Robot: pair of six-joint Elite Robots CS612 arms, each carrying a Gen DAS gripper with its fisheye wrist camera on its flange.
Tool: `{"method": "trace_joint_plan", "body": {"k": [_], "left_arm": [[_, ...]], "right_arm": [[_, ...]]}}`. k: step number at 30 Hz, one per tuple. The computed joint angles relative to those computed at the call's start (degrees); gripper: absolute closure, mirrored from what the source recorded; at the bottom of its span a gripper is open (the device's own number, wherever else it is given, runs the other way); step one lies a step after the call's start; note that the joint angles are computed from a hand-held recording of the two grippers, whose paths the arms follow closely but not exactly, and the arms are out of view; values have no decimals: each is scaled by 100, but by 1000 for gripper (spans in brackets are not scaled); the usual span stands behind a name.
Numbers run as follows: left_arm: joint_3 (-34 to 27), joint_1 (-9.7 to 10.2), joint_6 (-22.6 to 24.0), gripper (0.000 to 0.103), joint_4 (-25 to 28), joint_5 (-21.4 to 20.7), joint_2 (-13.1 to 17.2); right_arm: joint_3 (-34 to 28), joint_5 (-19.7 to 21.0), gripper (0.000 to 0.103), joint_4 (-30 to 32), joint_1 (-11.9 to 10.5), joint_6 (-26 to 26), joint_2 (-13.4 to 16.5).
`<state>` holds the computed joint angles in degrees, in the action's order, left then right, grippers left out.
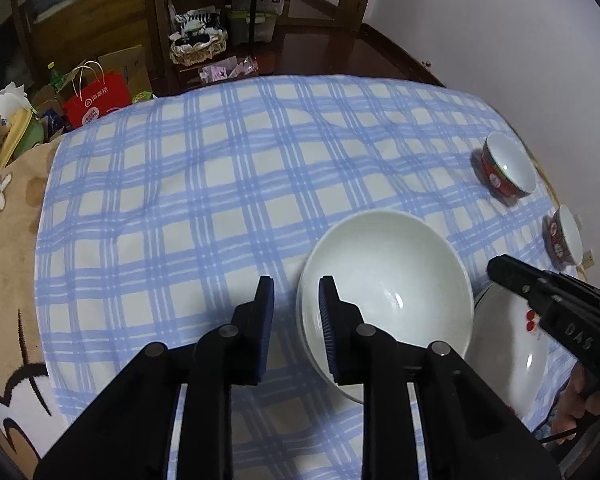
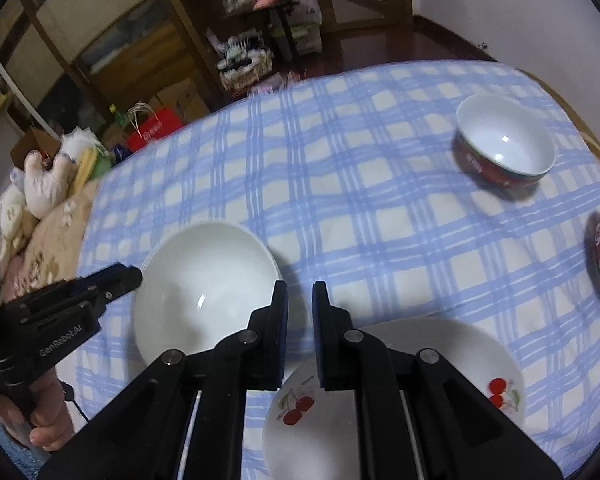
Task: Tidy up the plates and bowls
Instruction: 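Carry the white bowl with the left gripper while the right gripper carries its bowl, then lower the bowls and open both grippers, then move both open grippers over the next plain white bowl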
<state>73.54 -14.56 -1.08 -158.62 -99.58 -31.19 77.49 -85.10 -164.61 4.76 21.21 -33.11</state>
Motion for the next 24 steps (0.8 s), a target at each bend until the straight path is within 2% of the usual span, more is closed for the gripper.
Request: {"method": "trace_joint_plan", "body": {"k": [5, 9, 10, 11, 13, 17, 19, 24], "left_arm": [[168, -2, 0, 57, -280, 133, -132], [269, 1, -67, 49, -319, 15, -253], [296, 6, -104, 45, -380, -65, -276], [359, 9, -148, 42, -532, -164, -310], [475, -2, -157, 40, -753, -234, -380], [605, -77, -204, 23, -926, -189, -509], [620, -111, -252, 19, -947, -174, -561], [496, -198, -405, 15, -816, -116, -624]], "right_arm": [[295, -245, 91, -244, -49, 133, -263], [574, -482, 88, -247, -104, 226, -550], [614, -578, 79, -232, -111, 237, -606], [672, -694, 63, -246, -121, 264, -674], [826, -907, 42, -391, -146, 345, -812], [1143, -1236, 17, -704, -217, 460, -1071], [1250, -1376, 8, -796, -257, 491, -1153], [1408, -1425, 4, -913, -386, 475, -1280]]}}
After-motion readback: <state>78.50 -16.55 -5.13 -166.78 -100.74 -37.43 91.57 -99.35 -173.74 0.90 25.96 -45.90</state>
